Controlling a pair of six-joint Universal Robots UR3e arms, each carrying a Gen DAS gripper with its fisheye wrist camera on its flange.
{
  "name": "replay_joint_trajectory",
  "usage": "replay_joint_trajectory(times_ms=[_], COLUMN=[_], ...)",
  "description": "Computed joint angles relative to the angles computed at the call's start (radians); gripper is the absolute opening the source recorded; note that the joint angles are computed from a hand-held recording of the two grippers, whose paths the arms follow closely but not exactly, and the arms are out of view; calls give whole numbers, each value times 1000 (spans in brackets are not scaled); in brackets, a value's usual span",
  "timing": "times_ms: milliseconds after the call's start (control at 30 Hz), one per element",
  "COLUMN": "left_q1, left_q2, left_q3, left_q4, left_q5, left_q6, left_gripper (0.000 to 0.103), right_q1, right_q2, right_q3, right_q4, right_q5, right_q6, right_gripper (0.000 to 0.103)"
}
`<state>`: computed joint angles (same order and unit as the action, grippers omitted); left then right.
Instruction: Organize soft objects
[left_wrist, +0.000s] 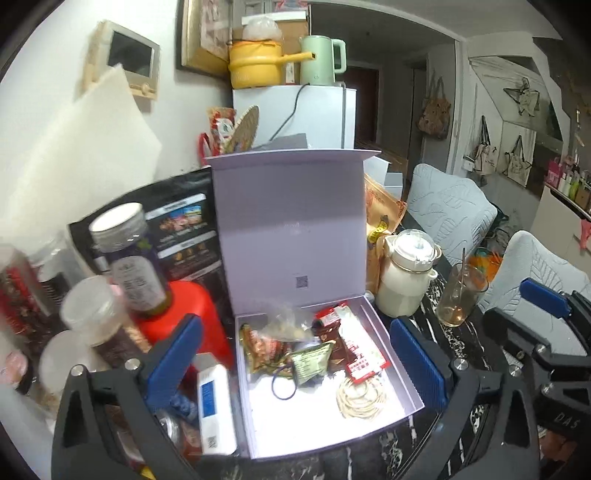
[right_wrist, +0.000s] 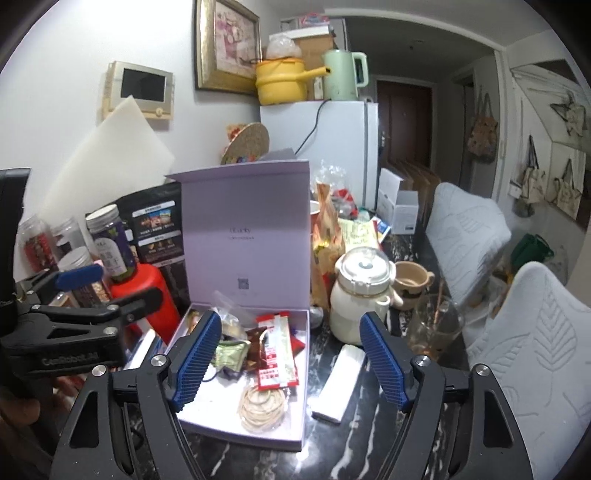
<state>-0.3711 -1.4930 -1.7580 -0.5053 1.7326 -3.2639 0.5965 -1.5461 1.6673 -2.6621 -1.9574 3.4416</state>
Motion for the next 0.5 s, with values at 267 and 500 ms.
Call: replay_joint_trajectory(times_ms=[267, 500], left_q1=[-6, -12], left_q2=[182, 346], left_q3=[-121, -239], left_q4=[-43, -61], left_q5=[-4, -25], left_q6=[14, 14], left_gripper=[103, 103], right_q1=[117, 269], right_q2=[-48, -45], right_q3=[25, 13], right_q4=[12, 42], right_q5=[-123, -267], right_q6=[47, 106], right_gripper=[78, 82])
